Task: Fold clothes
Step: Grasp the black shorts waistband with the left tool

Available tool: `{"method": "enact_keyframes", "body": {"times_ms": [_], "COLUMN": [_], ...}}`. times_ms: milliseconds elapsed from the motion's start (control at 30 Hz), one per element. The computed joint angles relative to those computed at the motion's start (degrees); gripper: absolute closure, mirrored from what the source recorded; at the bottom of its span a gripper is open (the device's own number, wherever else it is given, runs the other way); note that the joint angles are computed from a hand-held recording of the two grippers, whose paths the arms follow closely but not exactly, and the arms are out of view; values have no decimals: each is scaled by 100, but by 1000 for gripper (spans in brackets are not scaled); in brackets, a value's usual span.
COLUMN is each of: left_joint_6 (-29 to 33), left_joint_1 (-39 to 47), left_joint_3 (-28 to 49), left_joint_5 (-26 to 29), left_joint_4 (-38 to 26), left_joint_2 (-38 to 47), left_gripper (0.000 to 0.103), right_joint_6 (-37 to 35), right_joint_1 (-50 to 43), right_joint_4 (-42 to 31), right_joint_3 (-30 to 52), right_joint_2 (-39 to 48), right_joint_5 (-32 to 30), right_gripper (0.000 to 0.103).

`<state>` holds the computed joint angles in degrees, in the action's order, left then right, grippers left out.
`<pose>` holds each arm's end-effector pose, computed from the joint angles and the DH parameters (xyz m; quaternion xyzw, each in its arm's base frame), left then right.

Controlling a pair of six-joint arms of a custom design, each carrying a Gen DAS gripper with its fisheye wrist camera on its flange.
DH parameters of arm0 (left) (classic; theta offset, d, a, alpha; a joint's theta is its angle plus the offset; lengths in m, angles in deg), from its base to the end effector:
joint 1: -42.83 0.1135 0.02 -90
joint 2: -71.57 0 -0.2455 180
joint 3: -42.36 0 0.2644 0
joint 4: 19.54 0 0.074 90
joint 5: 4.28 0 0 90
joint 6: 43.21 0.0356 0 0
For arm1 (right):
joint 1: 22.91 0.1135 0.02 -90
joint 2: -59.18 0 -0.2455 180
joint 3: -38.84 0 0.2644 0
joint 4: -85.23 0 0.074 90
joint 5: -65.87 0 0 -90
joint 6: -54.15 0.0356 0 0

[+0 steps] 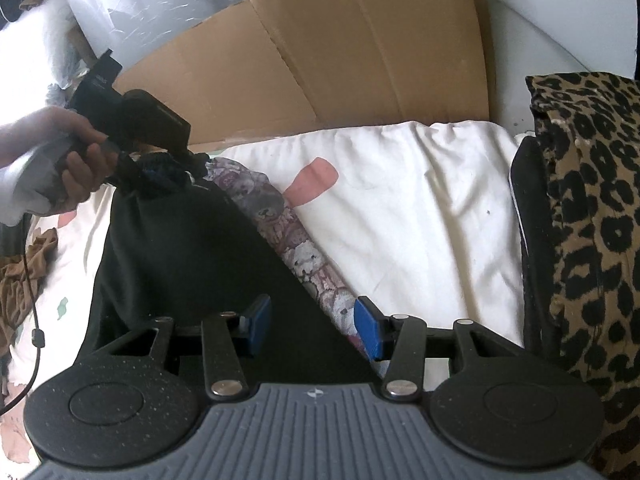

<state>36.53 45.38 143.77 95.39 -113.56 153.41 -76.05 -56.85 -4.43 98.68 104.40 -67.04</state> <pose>0.2635 0.0058 0.3400 -0.0988 0.9824 -0.0924 0.1289 0.1203 -0.0518 0.2578 -0.0979 0.9188 0.2163 0.3153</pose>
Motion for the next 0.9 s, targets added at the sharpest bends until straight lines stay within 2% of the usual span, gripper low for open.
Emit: {"method": "enact_keyframes", "body": {"times_ms": [167, 333, 433, 600, 800, 900], "left_joint_6": [137, 46, -131, -194, -236, -145], "left_joint_1": [-93, -111, 39, 235, 343, 322], "left_joint_3": [349, 99, -268, -642, -679, -561], "left_joint_5": [-111, -277, -136, 2, 6, -35], "left_joint_4": [-29, 11, 207, 420, 386, 252], "left_joint_2": [201, 299, 197, 91, 34, 9], "left_gripper": [49, 54, 62, 78, 99, 100], "right_joint_6": [336, 653, 754, 629, 339, 337], "right_joint_1": [305, 759, 988, 1305, 1363, 1193], "right_joint_4": [308, 725, 966, 1179, 1057, 1030], "right_joint_3": [-51, -214, -326, -512, -676, -641], "right_joint_2": [-25, -134, -77, -54, -237, -210], "right_joint_5": [50, 155, 268, 492, 663, 592], "right_gripper": [51, 51, 54, 66, 67, 67]}}
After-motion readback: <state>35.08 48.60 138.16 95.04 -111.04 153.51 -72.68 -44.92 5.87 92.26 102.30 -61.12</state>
